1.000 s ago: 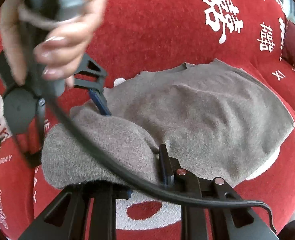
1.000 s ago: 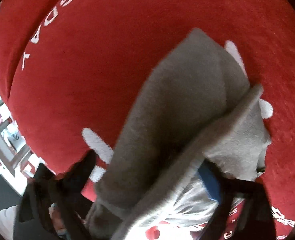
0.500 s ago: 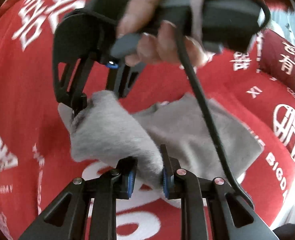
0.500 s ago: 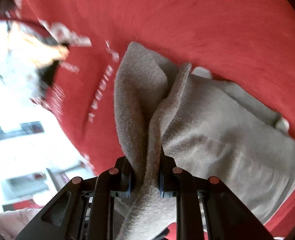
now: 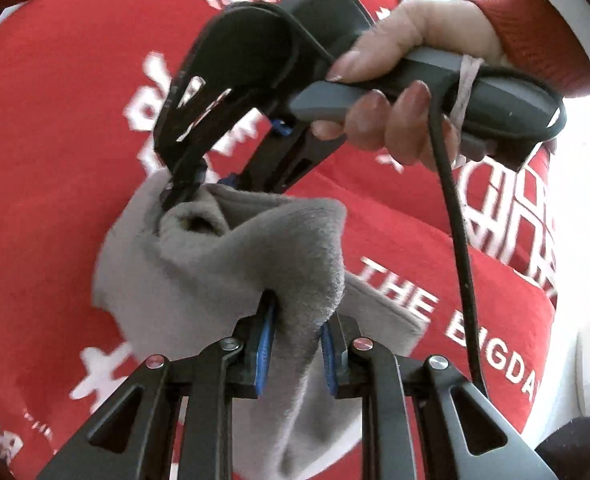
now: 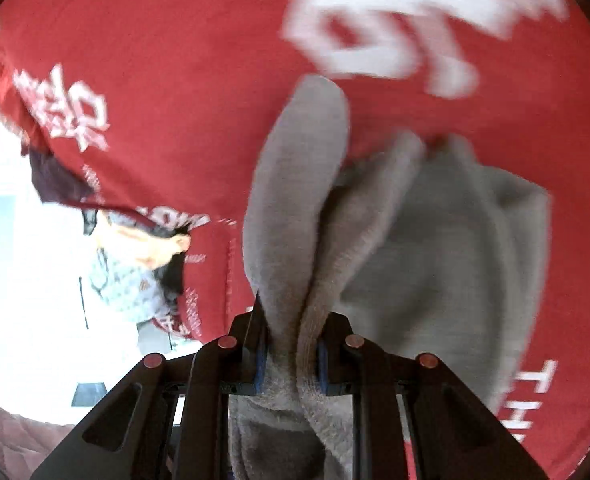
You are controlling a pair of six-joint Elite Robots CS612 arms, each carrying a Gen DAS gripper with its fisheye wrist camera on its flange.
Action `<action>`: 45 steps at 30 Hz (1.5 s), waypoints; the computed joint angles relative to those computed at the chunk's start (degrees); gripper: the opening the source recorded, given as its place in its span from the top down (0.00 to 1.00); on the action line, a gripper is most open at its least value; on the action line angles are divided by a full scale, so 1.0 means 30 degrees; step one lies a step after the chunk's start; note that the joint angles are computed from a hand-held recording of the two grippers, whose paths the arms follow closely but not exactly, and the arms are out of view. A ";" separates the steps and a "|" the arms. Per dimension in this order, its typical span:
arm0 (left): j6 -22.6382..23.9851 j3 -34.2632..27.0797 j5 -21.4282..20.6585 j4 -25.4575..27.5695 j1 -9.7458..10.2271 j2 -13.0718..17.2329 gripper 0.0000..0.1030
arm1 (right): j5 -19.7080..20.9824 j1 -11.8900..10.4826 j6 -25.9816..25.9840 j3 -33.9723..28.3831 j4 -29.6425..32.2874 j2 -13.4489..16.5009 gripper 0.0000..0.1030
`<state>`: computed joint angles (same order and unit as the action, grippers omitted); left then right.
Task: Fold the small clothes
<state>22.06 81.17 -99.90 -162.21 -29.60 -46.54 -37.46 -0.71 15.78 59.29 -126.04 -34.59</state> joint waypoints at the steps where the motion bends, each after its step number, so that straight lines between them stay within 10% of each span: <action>1: 0.0194 -0.0057 -0.0113 0.0388 -0.0131 0.0117 0.78 | -0.0094 -0.0236 0.0417 0.0709 -0.0446 -0.0160 0.80; 13: 0.0504 0.0057 0.0023 0.2704 -0.0894 0.0293 0.78 | -0.0628 -0.0801 0.2381 0.3382 -0.3349 -0.0108 0.77; 16: 0.0082 -0.0132 0.0241 0.3452 -0.0803 0.0196 0.78 | -0.1610 -0.0782 0.2627 0.3899 -0.3378 -0.0742 0.55; 19: -0.1061 0.0089 0.0679 0.3767 -0.0423 -0.0175 0.78 | -0.2466 -0.0879 0.3032 0.5281 -0.4342 -0.1843 0.34; 25: -0.4255 0.0321 0.1785 0.4924 0.0362 -0.0693 0.77 | -0.1742 -0.1243 0.6527 0.9183 -0.8401 -0.3768 0.34; 32: -0.7054 0.0256 0.0537 0.7430 0.1297 -0.0693 0.77 | -0.0010 -0.1030 1.0807 1.1158 -1.3245 -0.3653 0.34; 34: -0.7391 0.0479 0.0178 0.7456 0.1409 -0.0745 0.66 | 0.0068 -0.0903 1.2274 1.1149 -1.4839 -0.3253 0.34; 36: -0.7873 0.0622 0.0291 0.7461 0.1409 -0.0804 0.17 | 0.0031 -0.0780 1.3514 1.1038 -1.6026 -0.2908 0.34; 45: -1.1323 -0.0143 0.0448 0.7845 0.1433 -0.0057 0.17 | -0.0343 -0.0595 1.5208 1.0588 -1.7288 -0.2486 0.34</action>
